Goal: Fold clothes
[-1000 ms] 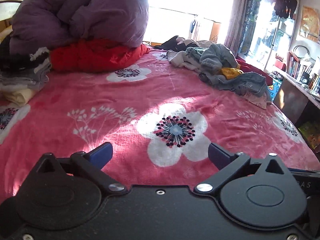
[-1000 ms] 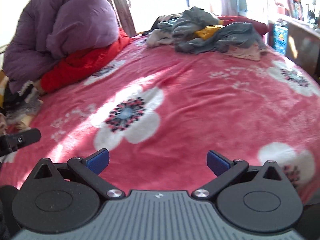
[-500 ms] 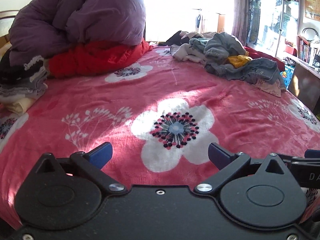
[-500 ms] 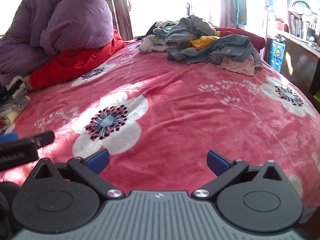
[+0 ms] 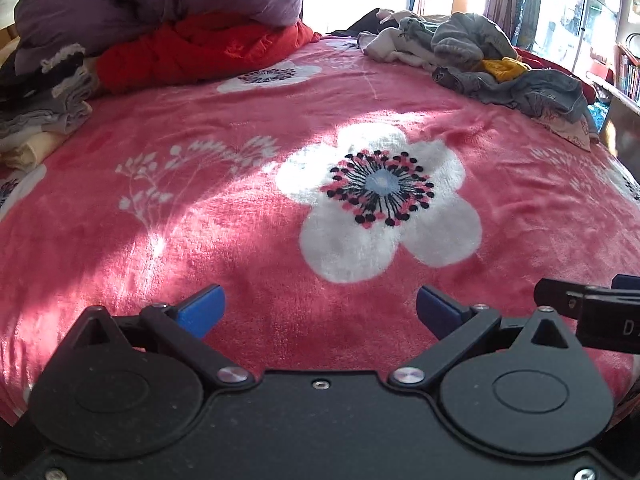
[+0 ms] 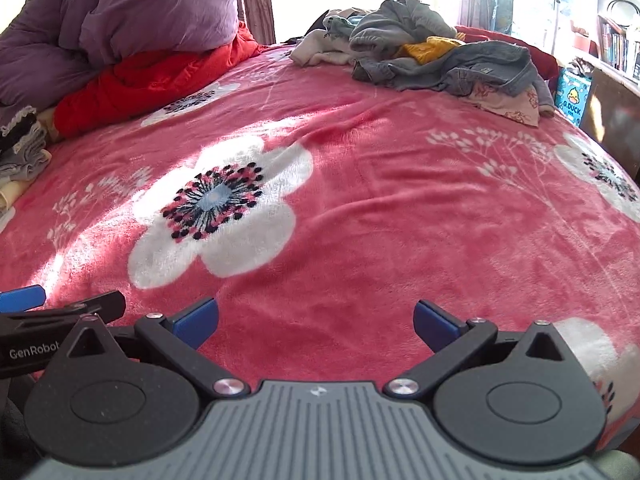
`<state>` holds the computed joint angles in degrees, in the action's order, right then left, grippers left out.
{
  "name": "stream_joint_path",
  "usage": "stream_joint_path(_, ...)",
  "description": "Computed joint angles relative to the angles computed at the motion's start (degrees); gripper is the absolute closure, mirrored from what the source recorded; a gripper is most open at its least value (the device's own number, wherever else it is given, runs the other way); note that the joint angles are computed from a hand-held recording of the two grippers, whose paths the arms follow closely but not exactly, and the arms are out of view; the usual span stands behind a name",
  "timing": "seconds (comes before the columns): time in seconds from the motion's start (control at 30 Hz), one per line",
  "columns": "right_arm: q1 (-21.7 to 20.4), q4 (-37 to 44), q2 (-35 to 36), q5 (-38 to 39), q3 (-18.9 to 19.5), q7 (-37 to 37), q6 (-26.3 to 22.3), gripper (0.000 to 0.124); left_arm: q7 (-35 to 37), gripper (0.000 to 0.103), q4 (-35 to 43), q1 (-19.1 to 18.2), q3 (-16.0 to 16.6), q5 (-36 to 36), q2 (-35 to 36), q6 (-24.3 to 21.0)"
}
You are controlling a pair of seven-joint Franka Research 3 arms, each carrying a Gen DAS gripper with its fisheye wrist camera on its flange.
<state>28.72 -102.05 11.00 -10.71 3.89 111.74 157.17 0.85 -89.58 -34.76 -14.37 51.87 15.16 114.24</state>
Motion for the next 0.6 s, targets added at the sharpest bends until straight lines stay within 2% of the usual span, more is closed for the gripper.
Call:
stream_joint_path(0.3,0.85,-1.65,-0.16,-1.14,-0.29,2.04,1.17,0.021,0.59,0.0,-0.1,-0.29,-0.12,0.63,-0.22,-0.66)
stream_joint_path(0.6,1.25,-3.7,-1.32,-4.71,-0.94,6.68,4.21,0.021,-1.2,0.0,-3.16,0.43,-0.74,1.2,-2.51,1.58)
